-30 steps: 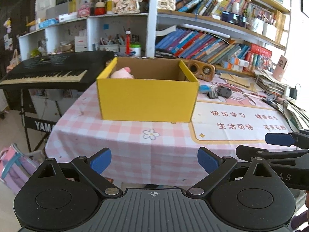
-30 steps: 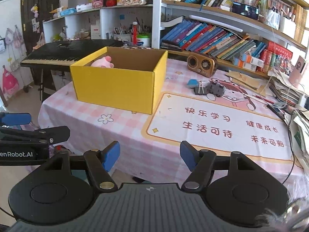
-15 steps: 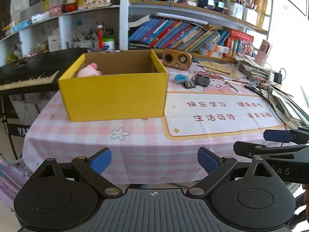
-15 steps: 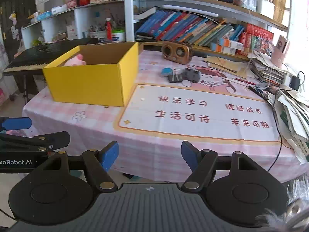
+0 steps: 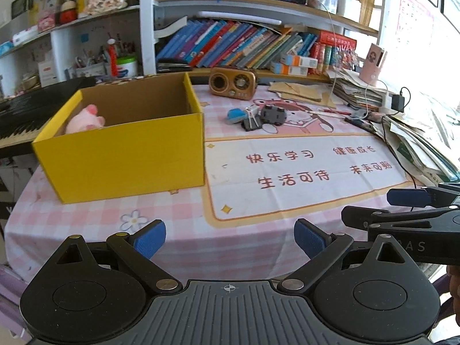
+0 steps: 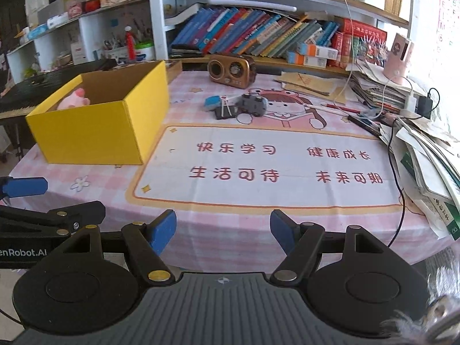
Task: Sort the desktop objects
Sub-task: 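Move both grippers toward the grey toy car and black binder clip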
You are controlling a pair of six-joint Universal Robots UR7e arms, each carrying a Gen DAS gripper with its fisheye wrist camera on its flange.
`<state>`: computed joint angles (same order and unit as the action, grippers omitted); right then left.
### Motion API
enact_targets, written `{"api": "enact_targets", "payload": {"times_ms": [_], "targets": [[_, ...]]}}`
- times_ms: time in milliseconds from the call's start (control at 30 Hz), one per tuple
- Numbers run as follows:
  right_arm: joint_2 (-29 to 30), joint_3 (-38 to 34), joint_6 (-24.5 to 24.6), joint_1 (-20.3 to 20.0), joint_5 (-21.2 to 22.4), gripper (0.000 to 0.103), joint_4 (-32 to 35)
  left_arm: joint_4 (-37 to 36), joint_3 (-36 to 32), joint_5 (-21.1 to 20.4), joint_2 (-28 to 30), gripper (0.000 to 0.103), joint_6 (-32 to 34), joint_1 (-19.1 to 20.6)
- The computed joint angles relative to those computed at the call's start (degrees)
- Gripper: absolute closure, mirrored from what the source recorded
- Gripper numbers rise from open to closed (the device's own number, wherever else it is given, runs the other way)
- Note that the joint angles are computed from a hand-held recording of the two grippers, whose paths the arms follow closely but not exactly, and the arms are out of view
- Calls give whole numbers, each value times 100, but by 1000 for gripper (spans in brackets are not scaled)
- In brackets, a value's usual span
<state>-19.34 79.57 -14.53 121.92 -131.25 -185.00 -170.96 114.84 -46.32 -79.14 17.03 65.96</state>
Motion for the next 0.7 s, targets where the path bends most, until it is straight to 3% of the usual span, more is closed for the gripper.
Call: {"api": "enact_targets", "payload": {"times_ms": [700], "targets": [[102, -1103, -347, -666, 209, 33, 1126, 413, -1382, -161, 1415, 5, -291, 164]]}}
